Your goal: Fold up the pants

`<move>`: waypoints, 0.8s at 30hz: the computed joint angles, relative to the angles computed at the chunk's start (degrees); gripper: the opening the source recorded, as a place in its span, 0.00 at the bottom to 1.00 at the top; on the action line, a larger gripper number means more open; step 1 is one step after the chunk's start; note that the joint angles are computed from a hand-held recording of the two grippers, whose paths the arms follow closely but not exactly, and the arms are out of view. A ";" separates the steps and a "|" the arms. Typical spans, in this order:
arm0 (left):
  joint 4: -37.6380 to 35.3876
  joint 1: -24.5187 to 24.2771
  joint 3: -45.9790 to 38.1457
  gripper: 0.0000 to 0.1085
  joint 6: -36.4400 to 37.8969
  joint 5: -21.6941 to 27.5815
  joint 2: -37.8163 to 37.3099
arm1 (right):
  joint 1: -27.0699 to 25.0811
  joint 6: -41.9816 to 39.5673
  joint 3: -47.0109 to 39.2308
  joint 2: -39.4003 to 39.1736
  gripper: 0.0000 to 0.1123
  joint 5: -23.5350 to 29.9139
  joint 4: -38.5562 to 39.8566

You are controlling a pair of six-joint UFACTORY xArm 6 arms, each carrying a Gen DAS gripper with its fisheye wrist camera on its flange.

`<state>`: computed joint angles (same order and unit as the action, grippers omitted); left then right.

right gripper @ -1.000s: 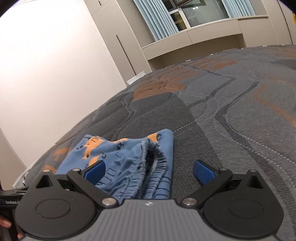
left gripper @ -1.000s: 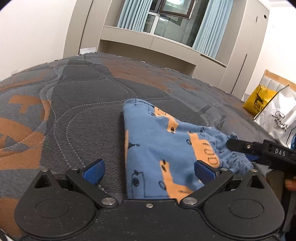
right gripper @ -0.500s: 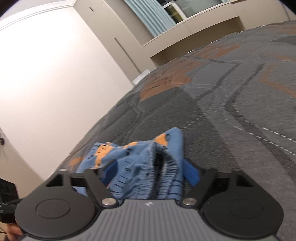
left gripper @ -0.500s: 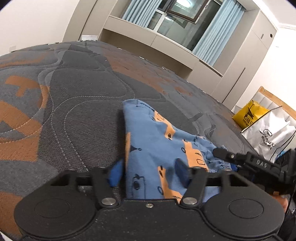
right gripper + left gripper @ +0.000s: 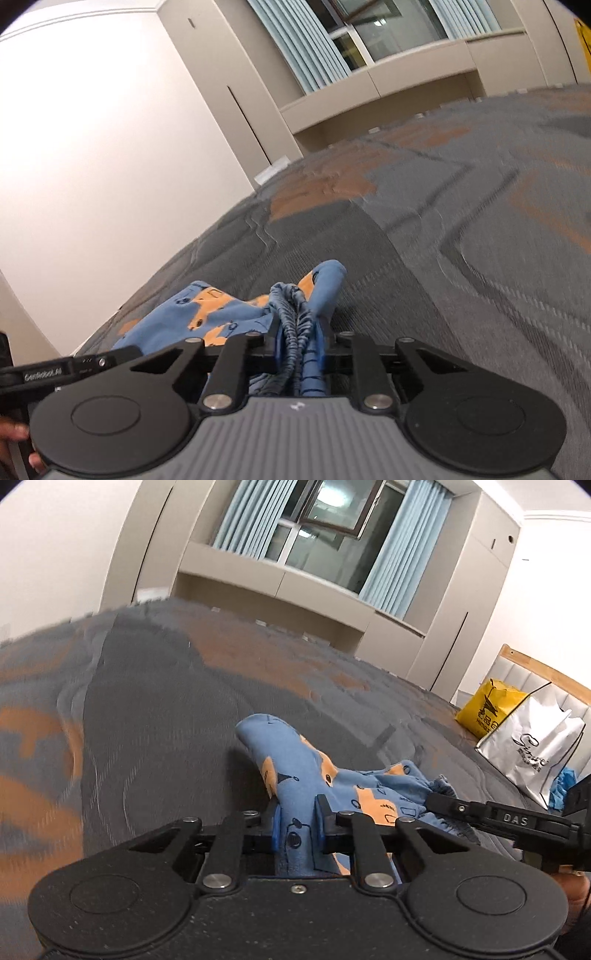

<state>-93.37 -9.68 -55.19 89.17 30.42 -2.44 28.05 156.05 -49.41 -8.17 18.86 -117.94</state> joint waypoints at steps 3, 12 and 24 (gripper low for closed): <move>-1.84 -0.26 -4.70 0.18 2.96 -1.37 2.84 | -0.62 -4.40 -3.83 2.21 0.17 -0.08 0.83; 5.49 -0.40 -24.70 0.18 -5.60 -6.09 17.78 | -6.65 -10.63 -25.03 16.90 0.17 -6.83 -1.57; 14.59 0.60 -35.87 0.18 -17.02 -5.38 28.76 | -10.57 -20.84 -39.81 31.02 0.17 -13.40 7.23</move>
